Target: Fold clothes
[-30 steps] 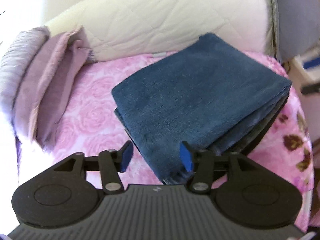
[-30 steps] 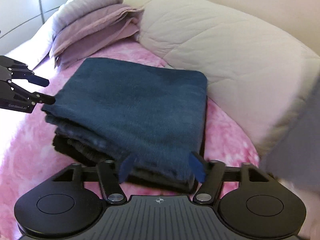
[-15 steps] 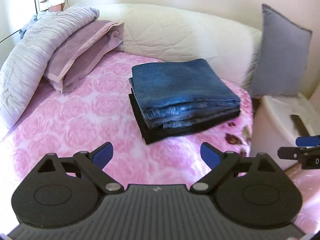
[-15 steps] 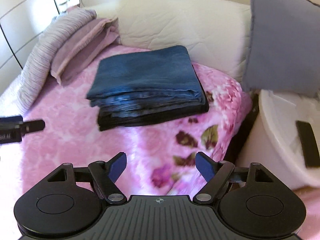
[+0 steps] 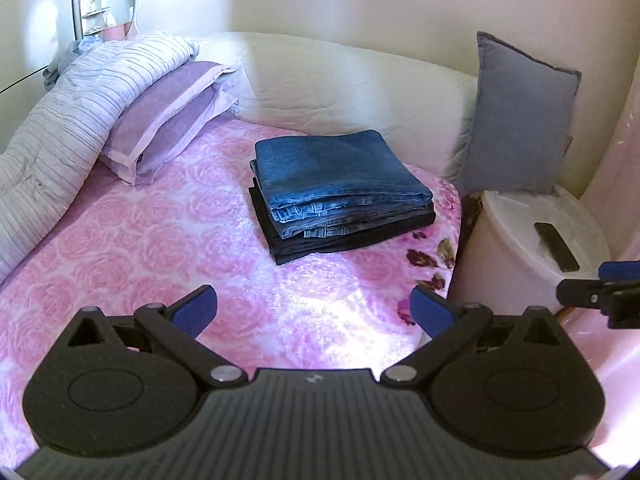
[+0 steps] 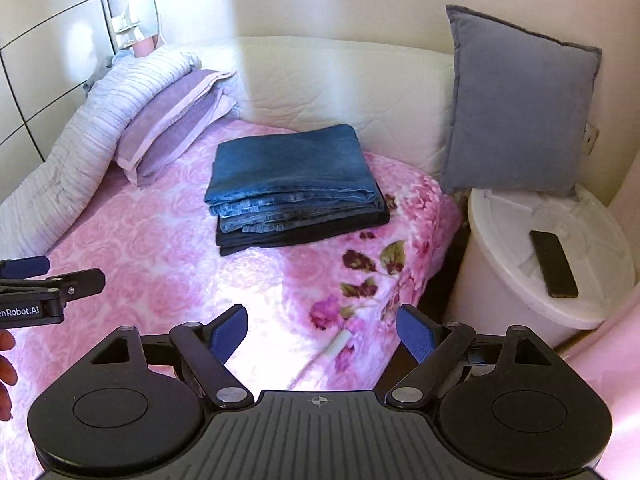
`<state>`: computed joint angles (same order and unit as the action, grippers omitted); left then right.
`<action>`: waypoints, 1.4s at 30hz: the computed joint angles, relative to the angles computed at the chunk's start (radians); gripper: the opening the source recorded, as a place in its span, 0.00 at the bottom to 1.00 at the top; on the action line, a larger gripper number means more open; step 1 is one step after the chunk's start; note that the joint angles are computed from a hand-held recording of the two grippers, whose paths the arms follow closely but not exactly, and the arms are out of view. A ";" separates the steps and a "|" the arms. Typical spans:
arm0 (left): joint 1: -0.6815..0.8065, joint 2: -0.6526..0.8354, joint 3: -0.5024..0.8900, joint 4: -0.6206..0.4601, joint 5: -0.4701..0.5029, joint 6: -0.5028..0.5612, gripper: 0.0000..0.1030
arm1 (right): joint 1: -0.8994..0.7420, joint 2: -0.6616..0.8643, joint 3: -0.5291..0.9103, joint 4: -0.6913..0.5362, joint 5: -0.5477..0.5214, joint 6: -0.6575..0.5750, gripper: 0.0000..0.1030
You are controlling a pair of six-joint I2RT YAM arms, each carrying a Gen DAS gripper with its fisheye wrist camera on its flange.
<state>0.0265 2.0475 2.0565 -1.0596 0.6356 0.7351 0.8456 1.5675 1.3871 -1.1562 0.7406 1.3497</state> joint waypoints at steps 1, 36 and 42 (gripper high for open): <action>0.000 -0.011 -0.006 0.002 -0.005 -0.007 0.98 | 0.002 0.003 0.007 -0.002 0.003 -0.006 0.82; -0.039 -0.043 -0.035 0.021 -0.078 -0.037 0.98 | -0.018 0.105 0.100 -0.008 -0.037 -0.141 0.83; -0.032 -0.019 -0.014 0.021 -0.085 -0.048 0.98 | -0.027 0.131 0.119 0.014 -0.037 -0.181 0.83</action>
<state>-0.0057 2.0285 2.0422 -1.0385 0.5502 0.6873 0.8182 1.6984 1.5066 -1.1427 0.7035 1.1690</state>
